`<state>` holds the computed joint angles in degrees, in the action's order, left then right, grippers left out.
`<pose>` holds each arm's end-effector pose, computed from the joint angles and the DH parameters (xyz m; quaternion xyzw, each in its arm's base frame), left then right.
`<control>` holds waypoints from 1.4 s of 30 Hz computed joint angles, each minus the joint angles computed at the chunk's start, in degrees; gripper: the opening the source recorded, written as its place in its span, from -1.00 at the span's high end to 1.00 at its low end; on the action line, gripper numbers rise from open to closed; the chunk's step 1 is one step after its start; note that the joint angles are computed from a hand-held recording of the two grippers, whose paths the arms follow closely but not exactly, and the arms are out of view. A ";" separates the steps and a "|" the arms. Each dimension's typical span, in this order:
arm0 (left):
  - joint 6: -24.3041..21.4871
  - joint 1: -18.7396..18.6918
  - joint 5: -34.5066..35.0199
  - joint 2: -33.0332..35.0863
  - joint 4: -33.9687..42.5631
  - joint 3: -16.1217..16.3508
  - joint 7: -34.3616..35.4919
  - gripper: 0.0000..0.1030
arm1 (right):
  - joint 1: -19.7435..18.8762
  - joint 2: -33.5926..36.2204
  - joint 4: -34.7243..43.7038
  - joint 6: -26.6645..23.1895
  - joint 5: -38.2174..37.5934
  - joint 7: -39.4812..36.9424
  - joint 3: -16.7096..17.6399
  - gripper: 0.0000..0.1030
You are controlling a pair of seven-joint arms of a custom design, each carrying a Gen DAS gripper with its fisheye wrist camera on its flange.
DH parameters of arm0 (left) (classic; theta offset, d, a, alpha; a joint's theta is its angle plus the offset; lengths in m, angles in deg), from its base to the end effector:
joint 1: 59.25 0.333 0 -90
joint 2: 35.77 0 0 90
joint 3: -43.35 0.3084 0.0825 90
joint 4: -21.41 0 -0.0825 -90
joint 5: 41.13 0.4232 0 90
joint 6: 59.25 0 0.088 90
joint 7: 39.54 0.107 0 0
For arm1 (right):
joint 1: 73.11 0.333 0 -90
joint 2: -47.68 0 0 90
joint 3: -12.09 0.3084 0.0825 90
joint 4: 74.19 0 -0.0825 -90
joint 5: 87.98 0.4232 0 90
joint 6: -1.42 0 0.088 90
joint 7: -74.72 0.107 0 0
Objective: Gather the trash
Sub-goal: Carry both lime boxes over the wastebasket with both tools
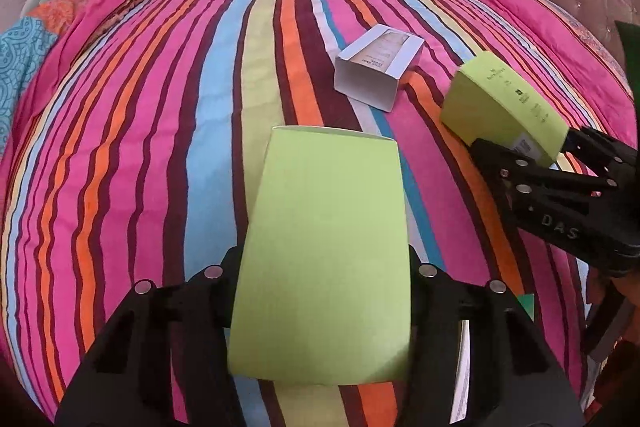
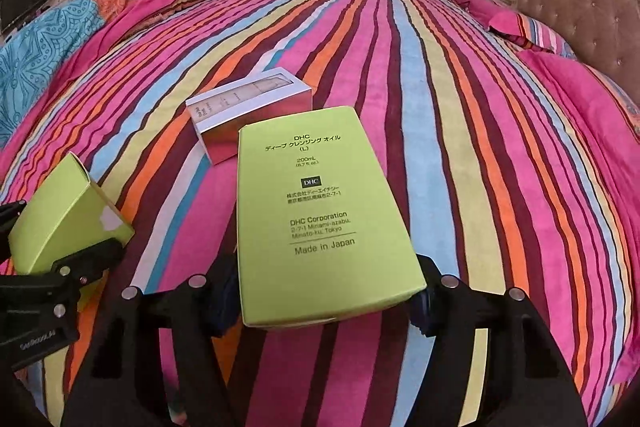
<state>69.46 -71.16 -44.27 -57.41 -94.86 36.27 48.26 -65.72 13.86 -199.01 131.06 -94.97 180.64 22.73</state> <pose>0.4928 -0.1821 0.6571 -0.5765 0.7632 -0.2422 0.1629 0.4324 0.1597 0.6766 -0.6929 0.6350 -0.2495 0.2334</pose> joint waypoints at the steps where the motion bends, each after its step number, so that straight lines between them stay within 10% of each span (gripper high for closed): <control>1: -0.15 0.01 -0.08 -0.58 -0.42 0.03 -0.12 0.04 | 0.08 -0.59 -0.29 -0.22 0.21 0.24 -0.06 -0.20; 26: -5.89 -1.89 -0.18 -22.97 -14.86 3.45 -0.12 0.04 | -0.05 -20.55 -8.18 -12.65 3.56 8.11 3.19 -0.20; 42: -17.19 -4.00 0.28 -45.50 -25.57 5.27 -1.45 0.04 | 1.74 -37.44 -11.94 -25.19 8.14 15.59 6.90 -0.20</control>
<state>52.28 -75.17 -43.99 -102.91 -120.43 41.55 46.81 -63.98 -23.58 -210.95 105.87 -86.83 196.23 29.63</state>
